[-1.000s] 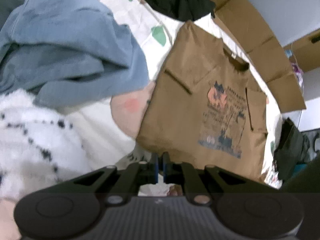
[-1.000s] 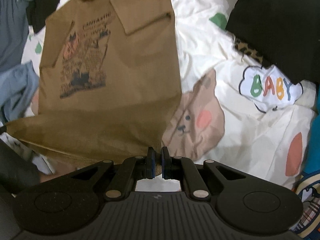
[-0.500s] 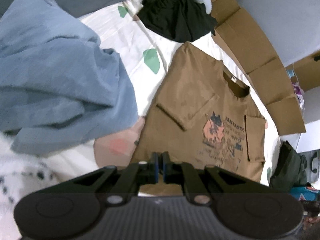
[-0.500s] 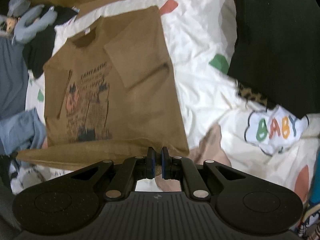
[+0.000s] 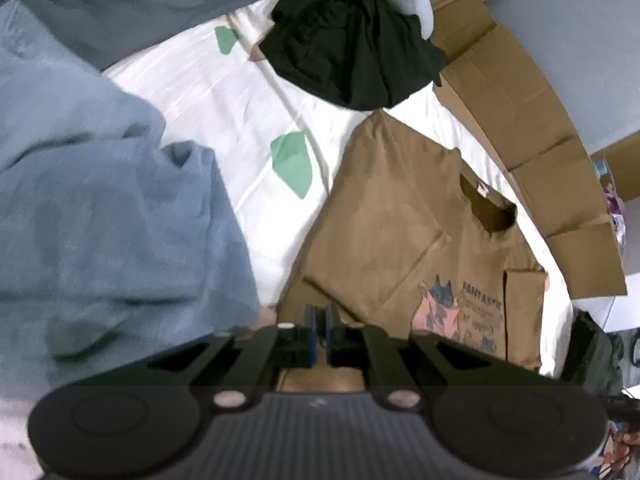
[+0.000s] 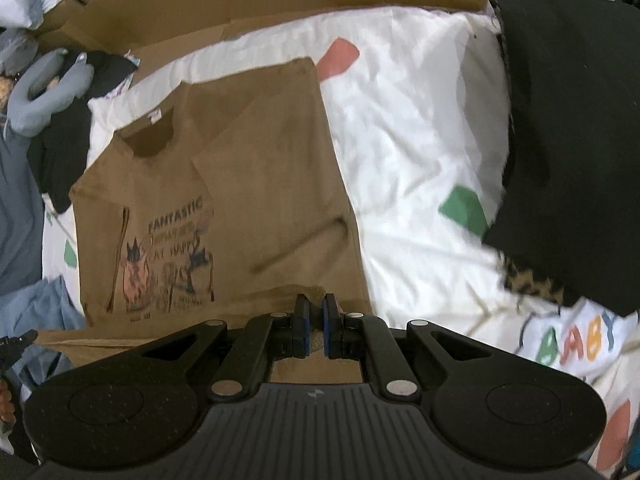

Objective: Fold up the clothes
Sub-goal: 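Lift the hem with both tools and carry it toward the collar, then lay the hem down near the collar and open both tools, then move both open tools back to the folded edge of the shirt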

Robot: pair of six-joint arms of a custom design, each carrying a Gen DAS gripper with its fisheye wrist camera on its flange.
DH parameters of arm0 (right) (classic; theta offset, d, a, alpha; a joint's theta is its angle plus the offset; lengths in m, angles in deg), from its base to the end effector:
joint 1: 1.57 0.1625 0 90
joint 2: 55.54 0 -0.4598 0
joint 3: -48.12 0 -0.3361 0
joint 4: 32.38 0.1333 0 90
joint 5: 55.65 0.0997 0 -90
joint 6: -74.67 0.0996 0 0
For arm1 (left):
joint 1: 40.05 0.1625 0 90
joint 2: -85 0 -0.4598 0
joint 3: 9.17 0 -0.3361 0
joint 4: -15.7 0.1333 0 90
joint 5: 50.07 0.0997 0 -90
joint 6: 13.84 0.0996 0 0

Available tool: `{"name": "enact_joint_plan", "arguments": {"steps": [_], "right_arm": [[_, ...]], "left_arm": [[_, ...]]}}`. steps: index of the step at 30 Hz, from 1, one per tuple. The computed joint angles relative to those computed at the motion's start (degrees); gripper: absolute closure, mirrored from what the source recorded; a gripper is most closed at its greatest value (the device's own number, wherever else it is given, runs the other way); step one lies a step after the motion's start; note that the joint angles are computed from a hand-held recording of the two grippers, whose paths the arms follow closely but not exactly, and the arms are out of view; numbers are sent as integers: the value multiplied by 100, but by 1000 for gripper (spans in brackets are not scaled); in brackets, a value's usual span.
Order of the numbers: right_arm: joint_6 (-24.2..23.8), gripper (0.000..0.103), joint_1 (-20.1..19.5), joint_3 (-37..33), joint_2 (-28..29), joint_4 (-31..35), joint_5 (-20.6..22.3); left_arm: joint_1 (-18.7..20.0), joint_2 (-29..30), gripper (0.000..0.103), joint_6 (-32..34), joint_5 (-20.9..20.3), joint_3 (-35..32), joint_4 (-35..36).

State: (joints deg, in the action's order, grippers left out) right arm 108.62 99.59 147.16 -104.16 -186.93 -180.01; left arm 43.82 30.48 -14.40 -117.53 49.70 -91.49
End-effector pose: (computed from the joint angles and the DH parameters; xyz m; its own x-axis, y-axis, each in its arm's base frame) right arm 0.1985 -0.6079 0.1931 -0.7988 0.5109 0.3177 0.3115 0.8030 -0.5082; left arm 0.0937 -0.7339 0.4439 -0.9284 0.0045 -0.3716 0.0950 0.9695 -0.2259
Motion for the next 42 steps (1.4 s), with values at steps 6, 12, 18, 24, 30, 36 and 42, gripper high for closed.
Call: {"name": "enact_joint_plan", "arguments": {"steps": [6, 12, 18, 24, 30, 36, 42], "right_arm": [[-201, 99, -117, -507, 292, 24, -193], [-292, 99, -220, -975, 522, 280, -263], [-274, 99, -300, -1266, 710, 312, -388], [-407, 96, -316, -1490, 921, -175, -608], [21, 95, -192, -1726, 871, 295, -1136], [-30, 90, 204, -1968, 557, 1311, -1330], [156, 64, 788, -2980, 442, 3236, -1774]], "left_arm": [[-9, 412, 99, 49, 62, -422, -11], [9, 855, 99, -17, 54, -971, 101], [-3, 1238, 99, 55, 43, -1559, 223], [-5, 1607, 98, 92, -94, -2137, 370], [-107, 1603, 91, 213, -28, -2186, 306], [-265, 1431, 81, 679, -26, -2273, 527], [-463, 1139, 67, 940, -85, -2295, 733]]}}
